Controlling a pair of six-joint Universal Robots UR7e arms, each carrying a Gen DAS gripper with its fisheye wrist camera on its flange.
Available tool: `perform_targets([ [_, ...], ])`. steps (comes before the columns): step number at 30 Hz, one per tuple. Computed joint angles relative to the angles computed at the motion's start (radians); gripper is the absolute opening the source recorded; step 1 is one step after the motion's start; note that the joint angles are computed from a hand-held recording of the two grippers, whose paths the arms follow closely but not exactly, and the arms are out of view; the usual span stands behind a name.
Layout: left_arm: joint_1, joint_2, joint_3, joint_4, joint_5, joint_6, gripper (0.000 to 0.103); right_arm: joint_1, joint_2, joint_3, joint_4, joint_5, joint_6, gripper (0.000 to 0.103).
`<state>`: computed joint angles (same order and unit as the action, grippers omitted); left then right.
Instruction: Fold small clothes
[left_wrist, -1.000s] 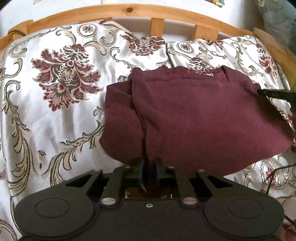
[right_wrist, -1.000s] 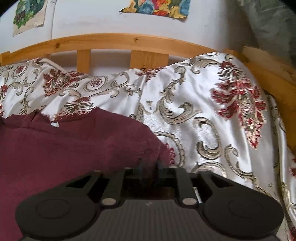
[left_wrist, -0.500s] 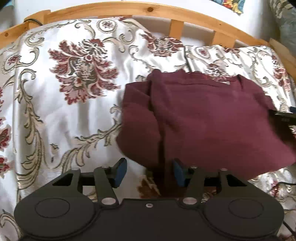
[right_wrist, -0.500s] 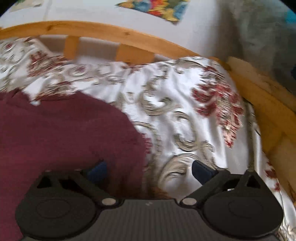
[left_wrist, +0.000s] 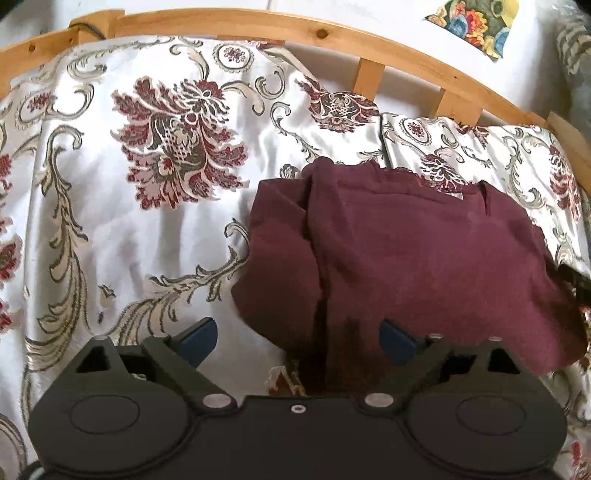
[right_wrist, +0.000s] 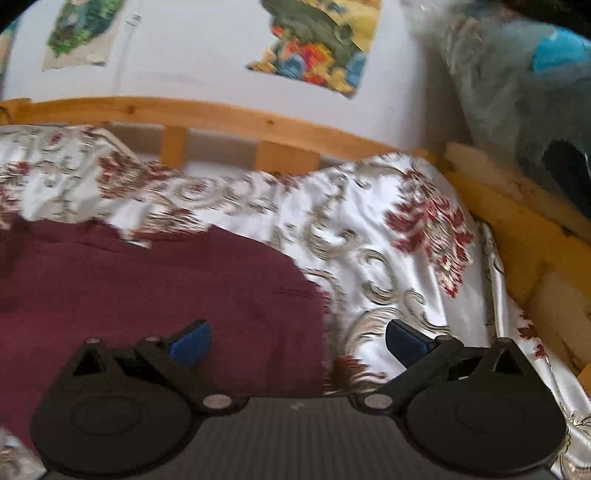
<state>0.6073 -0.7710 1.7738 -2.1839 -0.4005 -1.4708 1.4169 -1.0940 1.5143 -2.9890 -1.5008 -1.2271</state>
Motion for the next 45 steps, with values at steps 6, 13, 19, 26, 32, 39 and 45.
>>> perform_targets([
  [6,0.013,0.002,-0.003,-0.019,-0.020,-0.018,0.095,0.008,-0.103,0.171,0.013,0.035,-0.074,0.103],
  [13,0.018,-0.002,0.004,-0.020,-0.030,-0.046,0.098,-0.013,-0.131,0.342,-0.228,0.089,-0.079,0.103],
  [19,0.026,-0.004,0.010,-0.037,-0.043,-0.063,0.099,-0.031,-0.111,0.384,-0.303,0.095,-0.135,0.103],
  [26,0.038,-0.011,0.009,-0.002,-0.057,-0.120,0.100,-0.032,-0.053,0.384,-0.359,0.100,-0.242,0.103],
  [32,0.037,-0.015,0.024,-0.047,-0.059,-0.116,0.102,-0.039,-0.042,0.327,-0.222,0.082,-0.186,0.103],
  [39,0.038,-0.014,0.023,-0.043,-0.062,-0.117,0.102,-0.047,-0.046,0.316,-0.190,0.090,-0.148,0.103],
  [45,0.037,-0.011,0.019,-0.038,-0.062,-0.118,0.102,-0.050,-0.045,0.333,-0.229,0.104,-0.164,0.103],
])
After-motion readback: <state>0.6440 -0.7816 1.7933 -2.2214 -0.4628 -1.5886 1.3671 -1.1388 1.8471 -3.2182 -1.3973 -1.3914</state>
